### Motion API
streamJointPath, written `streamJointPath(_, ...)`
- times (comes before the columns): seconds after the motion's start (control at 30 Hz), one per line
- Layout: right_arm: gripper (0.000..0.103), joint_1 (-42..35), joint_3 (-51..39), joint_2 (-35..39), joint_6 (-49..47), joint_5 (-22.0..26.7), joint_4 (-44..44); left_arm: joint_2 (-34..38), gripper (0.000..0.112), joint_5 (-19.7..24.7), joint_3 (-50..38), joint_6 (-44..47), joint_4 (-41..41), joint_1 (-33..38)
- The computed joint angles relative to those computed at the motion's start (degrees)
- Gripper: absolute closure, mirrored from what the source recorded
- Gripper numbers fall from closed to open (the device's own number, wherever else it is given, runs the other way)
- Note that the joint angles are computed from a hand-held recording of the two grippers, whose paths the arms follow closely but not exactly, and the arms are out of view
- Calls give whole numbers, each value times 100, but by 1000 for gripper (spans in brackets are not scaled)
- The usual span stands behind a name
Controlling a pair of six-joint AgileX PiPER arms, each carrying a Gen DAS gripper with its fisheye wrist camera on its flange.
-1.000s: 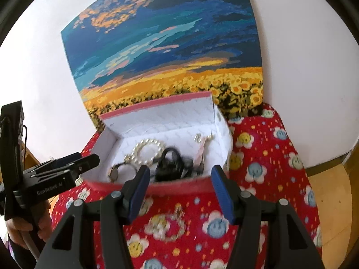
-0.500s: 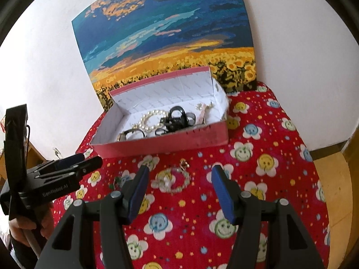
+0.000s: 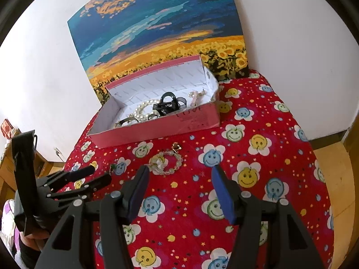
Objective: Organize jewelry
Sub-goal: 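Withdraw both tools from the box toward the green-bead earring on the cloth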
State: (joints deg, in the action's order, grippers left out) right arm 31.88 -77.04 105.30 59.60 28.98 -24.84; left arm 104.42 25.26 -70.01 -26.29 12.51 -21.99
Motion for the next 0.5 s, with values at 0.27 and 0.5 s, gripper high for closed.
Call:
streamJointPath(0.27, 42, -33, 133, -12, 116, -58, 5, 96, 84, -395, 172, 426, -472, 149)
streamJointPath(0.5, 42, -50, 169, 5, 105, -67, 76, 119, 84, -462, 156, 171, -159, 175)
